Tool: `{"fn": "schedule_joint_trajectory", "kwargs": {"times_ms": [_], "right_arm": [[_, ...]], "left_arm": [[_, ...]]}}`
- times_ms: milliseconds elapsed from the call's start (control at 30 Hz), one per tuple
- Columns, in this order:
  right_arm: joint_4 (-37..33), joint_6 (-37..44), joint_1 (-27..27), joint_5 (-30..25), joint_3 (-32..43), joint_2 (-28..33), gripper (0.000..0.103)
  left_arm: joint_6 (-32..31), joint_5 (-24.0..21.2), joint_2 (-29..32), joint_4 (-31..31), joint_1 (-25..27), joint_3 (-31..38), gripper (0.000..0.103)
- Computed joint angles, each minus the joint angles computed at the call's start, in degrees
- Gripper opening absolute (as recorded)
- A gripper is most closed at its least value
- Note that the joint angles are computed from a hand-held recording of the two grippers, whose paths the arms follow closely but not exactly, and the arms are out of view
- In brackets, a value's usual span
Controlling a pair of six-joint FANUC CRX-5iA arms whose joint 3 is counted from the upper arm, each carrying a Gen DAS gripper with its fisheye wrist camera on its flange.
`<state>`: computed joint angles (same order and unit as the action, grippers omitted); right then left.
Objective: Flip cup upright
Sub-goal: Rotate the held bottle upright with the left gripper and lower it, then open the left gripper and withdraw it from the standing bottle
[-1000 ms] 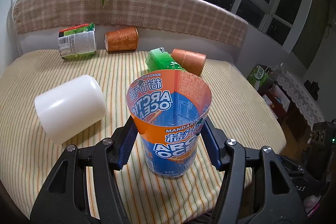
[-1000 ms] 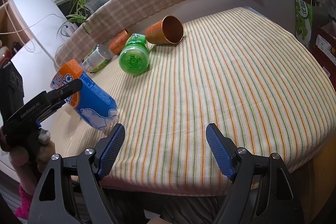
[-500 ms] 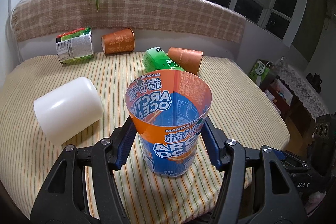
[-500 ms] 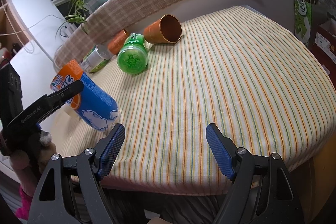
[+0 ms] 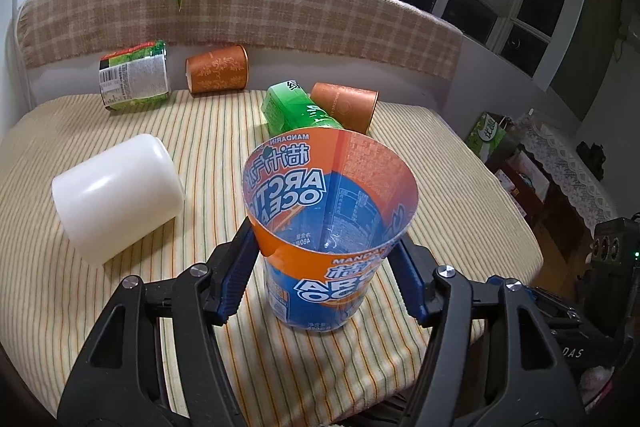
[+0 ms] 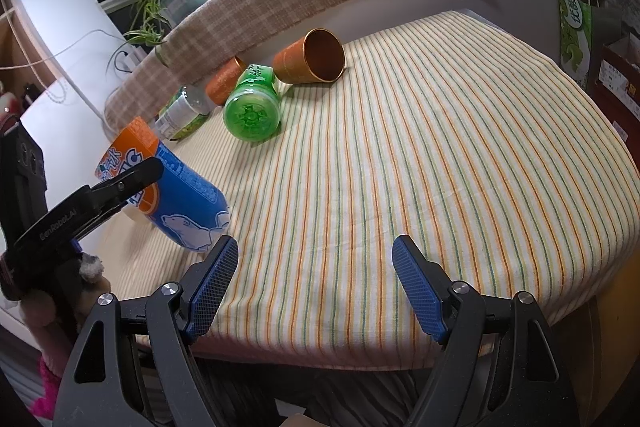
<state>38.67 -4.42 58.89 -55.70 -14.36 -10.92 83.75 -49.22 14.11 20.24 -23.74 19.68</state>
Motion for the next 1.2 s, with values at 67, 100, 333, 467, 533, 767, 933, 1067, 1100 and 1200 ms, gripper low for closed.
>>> {"fn": "schedule_joint_trajectory", "kwargs": {"times_ms": [67,100,333,467,533,767,933,1067,1100,1200], "right_arm": [[0.1,-0.2,0.1,-0.1,-0.1,-0.1,0.080],[0.1,-0.2,0.2,-0.1,-0.1,-0.1,0.080],[0.6,-0.1,0.4,-0.3,-0.1,-0.2,0.080],[1.5,-0.1,0.7,-0.9,0.1,0.1,0.080],[1.9,0.0,0.8,-1.2,0.4,0.3,0.080],[3.3,0.8,1.4,-2.3,1.4,1.4,0.079],[5.4,1.4,1.9,-3.4,2.1,2.5,0.079],[7.6,2.0,2.2,-4.5,2.8,3.6,0.079],[8.2,2.1,2.3,-4.7,3.0,3.8,0.079],[11.8,1.9,2.8,-6.0,3.1,4.7,0.080]], "left_arm": [[-0.1,0.1,-0.1,0.3,0.0,-0.2,0.074],[-0.3,0.3,-0.2,0.5,0.1,-0.5,0.075],[-1.1,0.0,-0.8,1.7,0.0,-1.7,0.081],[-2.0,0.1,-1.4,2.7,0.2,-2.9,0.082],[-2.3,0.2,-1.8,3.2,0.3,-3.7,0.082],[-3.0,0.2,-2.8,4.2,0.8,-5.6,0.083],[-3.7,0.3,-4.1,4.7,1.3,-7.4,0.083],[-4.3,1.0,-6.0,5.0,1.8,-10.0,0.083],[-4.5,1.2,-6.5,4.8,1.8,-10.6,0.083],[-3.5,3.8,-9.2,3.3,2.2,-13.4,0.083]]}}
